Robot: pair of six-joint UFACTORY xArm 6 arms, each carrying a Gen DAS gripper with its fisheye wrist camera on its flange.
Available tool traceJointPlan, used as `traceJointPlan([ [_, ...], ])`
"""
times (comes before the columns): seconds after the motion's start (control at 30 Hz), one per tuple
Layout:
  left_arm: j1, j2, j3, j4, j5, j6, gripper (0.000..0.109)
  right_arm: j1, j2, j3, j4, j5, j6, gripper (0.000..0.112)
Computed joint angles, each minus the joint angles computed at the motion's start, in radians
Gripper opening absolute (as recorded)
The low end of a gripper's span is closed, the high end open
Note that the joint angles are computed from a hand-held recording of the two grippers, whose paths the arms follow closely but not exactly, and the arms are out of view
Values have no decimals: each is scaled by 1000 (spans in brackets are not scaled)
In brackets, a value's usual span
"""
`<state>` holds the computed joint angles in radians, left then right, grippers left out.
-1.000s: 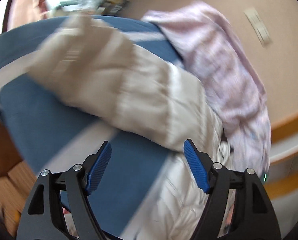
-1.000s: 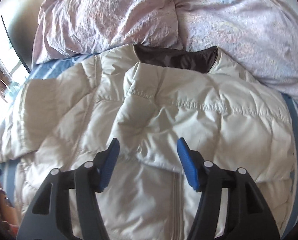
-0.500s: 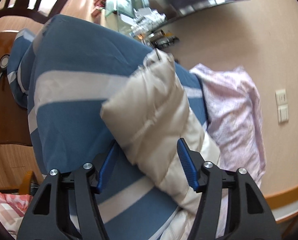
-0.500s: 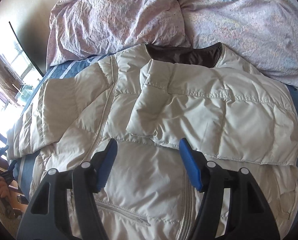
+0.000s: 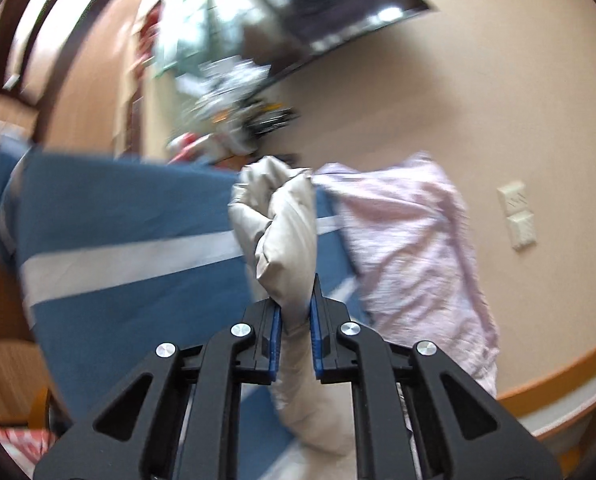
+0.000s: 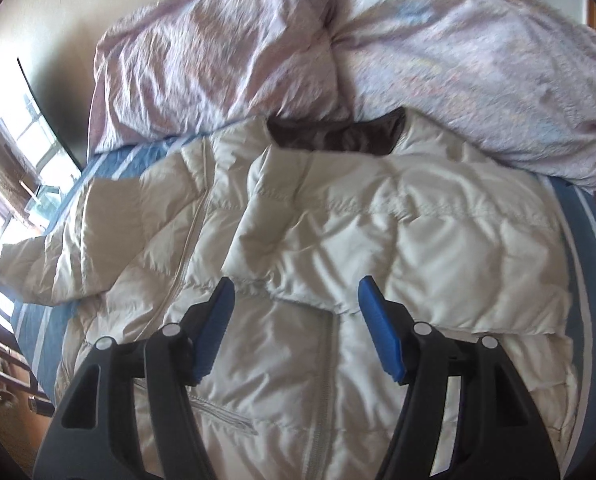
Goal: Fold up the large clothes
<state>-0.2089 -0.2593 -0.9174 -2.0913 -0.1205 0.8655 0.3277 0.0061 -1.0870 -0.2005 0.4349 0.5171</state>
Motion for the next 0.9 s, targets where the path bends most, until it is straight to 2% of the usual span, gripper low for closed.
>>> traceJointPlan([
  [0.13, -83, 32, -139, 91, -14, 17, 11, -29, -48, 39, -40, -23, 33, 67],
  [0.23, -149, 58, -240, 59, 37, 127, 11, -57, -84, 73, -51, -51, 61, 67],
  [0.27, -174, 70, -263, 92, 58, 112, 11, -67, -95, 84, -54, -59, 70, 67],
  [0.43, -310, 186, -381, 338, 230, -49, 11, -111, -136, 131, -69, -88, 116, 67],
  [0.5, -347, 244, -426, 393, 292, -85, 11, -125, -148, 145, -84, -89, 136, 67],
  [0.6, -399, 358, -510, 534, 390, -207, 11, -149, -159, 164, -97, -89, 149, 67],
  [0.8, -448, 557, -665, 789, 506, -439, 11, -186, -167, 193, -95, -97, 158, 67],
  [0.9, -455, 644, -742, 942, 559, -585, 14, -199, -165, 202, -73, -106, 150, 67],
])
